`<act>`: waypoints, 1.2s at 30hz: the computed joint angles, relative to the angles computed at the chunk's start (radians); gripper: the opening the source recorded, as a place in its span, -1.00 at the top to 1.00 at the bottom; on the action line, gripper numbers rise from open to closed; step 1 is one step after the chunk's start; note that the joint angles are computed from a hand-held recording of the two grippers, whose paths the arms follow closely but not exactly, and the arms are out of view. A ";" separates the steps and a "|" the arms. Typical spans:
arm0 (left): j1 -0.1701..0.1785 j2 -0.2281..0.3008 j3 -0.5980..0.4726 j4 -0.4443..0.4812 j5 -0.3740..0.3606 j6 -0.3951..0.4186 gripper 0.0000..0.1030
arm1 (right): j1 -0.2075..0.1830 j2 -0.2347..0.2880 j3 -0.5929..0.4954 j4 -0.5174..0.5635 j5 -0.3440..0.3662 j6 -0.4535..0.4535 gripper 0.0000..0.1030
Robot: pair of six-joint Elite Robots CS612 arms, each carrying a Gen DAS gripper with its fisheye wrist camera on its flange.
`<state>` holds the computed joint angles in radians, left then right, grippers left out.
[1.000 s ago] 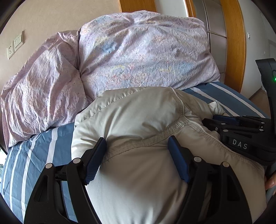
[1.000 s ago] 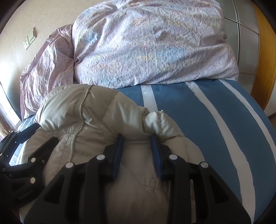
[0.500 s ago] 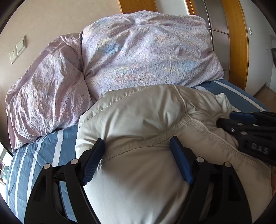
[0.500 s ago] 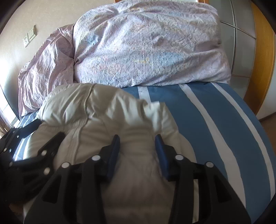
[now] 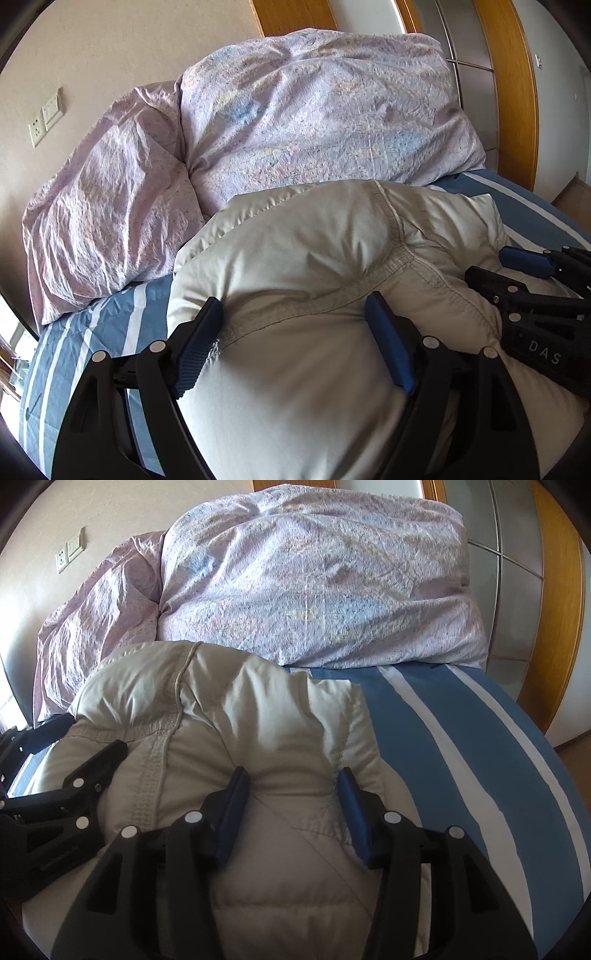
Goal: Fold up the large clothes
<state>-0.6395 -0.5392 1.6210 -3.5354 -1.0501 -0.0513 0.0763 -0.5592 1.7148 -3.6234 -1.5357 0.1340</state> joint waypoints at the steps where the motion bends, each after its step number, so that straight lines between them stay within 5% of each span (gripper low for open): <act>1: 0.000 0.000 0.000 0.001 -0.001 -0.001 -0.57 | -0.001 0.000 0.000 0.003 0.002 0.000 0.03; 13: 0.010 -0.006 0.008 -0.002 -0.037 -0.035 -0.62 | -0.003 -0.034 0.056 -0.016 0.029 0.031 -0.02; 17: 0.008 -0.003 0.005 -0.004 -0.025 -0.031 -0.63 | 0.015 -0.025 0.044 0.005 -0.036 -0.013 -0.05; 21: 0.012 -0.007 0.007 -0.002 -0.044 -0.042 -0.65 | 0.011 -0.015 0.028 0.021 -0.026 -0.015 -0.07; 24: 0.035 -0.028 0.032 -0.019 -0.139 -0.073 -0.75 | 0.000 -0.043 0.039 0.083 0.006 -0.023 -0.15; 26: 0.055 -0.049 0.059 -0.035 -0.204 -0.122 -0.76 | -0.014 -0.069 0.059 0.119 0.044 -0.018 -0.42; 27: 0.074 -0.066 0.080 -0.047 -0.263 -0.151 -0.80 | -0.026 -0.087 0.078 0.128 0.074 -0.010 -0.73; 30: 0.114 -0.094 0.115 -0.065 -0.372 -0.194 -0.90 | -0.062 -0.116 0.121 0.099 0.149 0.030 -0.88; 32: 0.147 -0.108 0.127 -0.059 -0.459 -0.234 -0.92 | -0.094 -0.126 0.136 0.105 0.227 0.076 -0.95; 36: 0.209 -0.111 0.116 -0.003 -0.668 -0.331 -0.93 | -0.176 -0.119 0.125 0.223 0.495 0.174 -0.96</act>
